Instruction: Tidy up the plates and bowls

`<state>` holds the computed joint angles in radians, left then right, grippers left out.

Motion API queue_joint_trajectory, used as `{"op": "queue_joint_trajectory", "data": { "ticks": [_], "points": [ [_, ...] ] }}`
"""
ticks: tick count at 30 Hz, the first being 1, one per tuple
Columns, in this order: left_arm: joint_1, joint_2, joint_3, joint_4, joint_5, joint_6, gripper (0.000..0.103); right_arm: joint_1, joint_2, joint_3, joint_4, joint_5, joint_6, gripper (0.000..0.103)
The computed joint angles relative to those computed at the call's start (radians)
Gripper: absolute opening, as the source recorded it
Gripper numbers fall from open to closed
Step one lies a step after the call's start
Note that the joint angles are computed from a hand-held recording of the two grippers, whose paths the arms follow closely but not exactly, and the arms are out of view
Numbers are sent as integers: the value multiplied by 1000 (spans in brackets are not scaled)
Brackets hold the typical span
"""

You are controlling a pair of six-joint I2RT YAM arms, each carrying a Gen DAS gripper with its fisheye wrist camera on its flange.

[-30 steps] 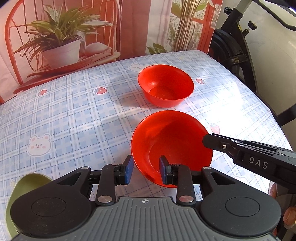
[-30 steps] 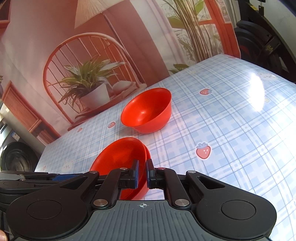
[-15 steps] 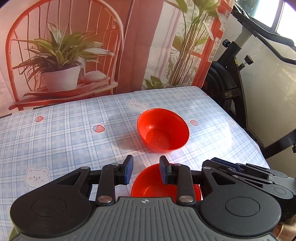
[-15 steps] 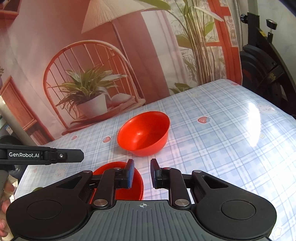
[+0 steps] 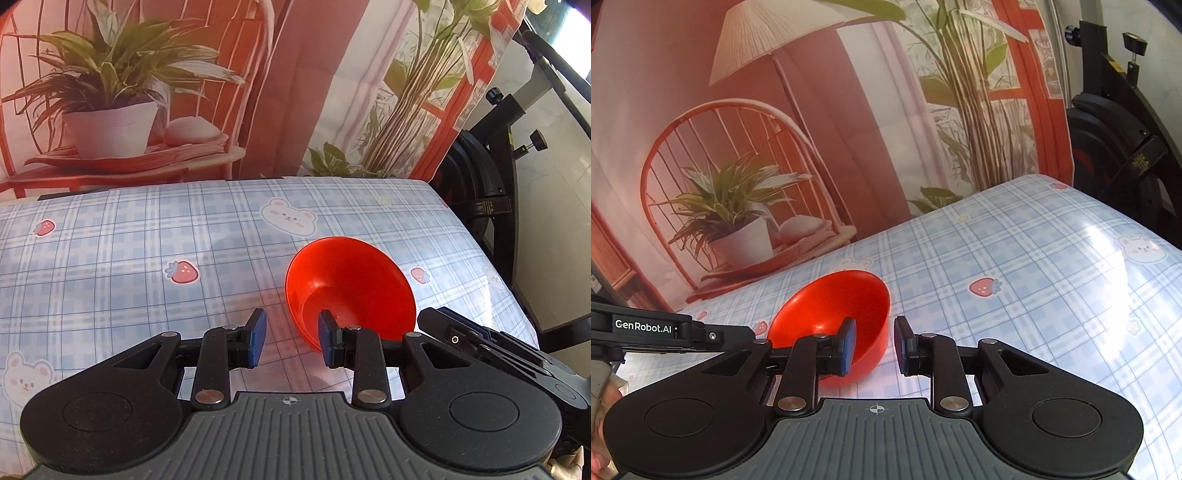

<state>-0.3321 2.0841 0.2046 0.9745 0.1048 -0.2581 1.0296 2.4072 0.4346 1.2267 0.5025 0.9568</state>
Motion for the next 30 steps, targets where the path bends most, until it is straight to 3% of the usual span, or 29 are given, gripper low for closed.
{"op": "queue_joint_trajectory", "data": {
  "ticks": [8,13,16,19,30],
  "points": [
    [-11,105,115,-39,6,-37,32,-47,47,84,-43,-54,-17,22],
    [-20,139,136,-37,9,-38,31,-65,72,98,-33,-73,4,10],
    [-38,133,138,-63,-7,-3,12,-58,66,93,-40,-62,37,8],
    [-43,124,104,-21,-12,5,12,-53,65,72,-7,-58,77,6],
    [-42,-137,-82,-36,-40,8,12,46,-107,2,-91,24,178,6]
  ]
}}
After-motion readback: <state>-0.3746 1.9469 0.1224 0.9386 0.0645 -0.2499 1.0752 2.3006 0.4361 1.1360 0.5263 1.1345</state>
